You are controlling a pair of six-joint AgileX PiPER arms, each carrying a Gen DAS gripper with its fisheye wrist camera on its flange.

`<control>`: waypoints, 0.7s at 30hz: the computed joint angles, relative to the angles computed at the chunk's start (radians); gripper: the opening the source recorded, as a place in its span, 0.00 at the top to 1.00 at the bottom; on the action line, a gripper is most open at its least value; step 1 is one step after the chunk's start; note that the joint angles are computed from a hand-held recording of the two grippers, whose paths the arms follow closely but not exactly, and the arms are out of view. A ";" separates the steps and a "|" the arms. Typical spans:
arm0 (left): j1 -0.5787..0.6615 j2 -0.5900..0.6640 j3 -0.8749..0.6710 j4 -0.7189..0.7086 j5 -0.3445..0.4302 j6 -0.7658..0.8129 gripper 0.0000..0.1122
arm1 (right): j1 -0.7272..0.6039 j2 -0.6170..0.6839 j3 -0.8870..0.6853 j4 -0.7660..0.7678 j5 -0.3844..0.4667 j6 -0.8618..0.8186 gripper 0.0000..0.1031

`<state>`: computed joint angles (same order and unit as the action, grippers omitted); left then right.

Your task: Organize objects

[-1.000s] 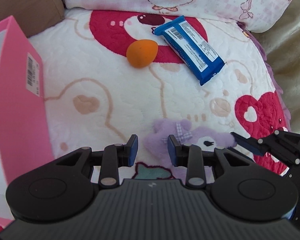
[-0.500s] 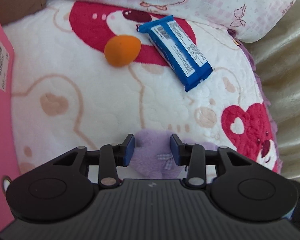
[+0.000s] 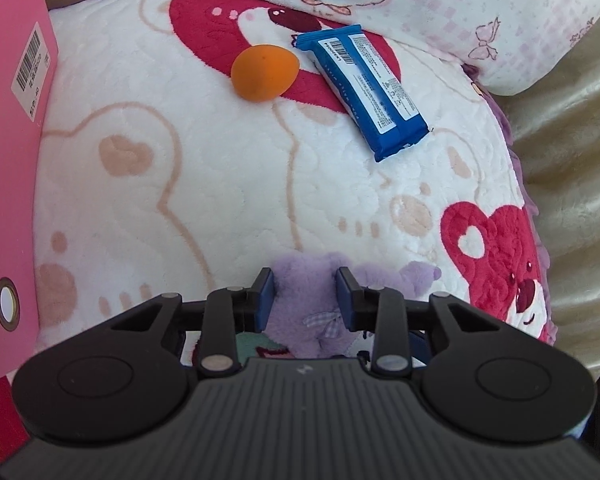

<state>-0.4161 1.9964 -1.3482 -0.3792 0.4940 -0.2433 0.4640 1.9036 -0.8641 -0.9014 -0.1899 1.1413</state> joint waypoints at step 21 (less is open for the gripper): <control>-0.017 -0.096 0.114 -0.056 -0.069 0.071 0.72 | 0.005 -0.020 0.051 0.295 -0.052 -0.309 0.46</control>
<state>-0.4328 1.9001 -1.2339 -0.4355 0.4249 -0.1728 0.4692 1.8837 -0.8127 -0.6066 -0.2422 0.8321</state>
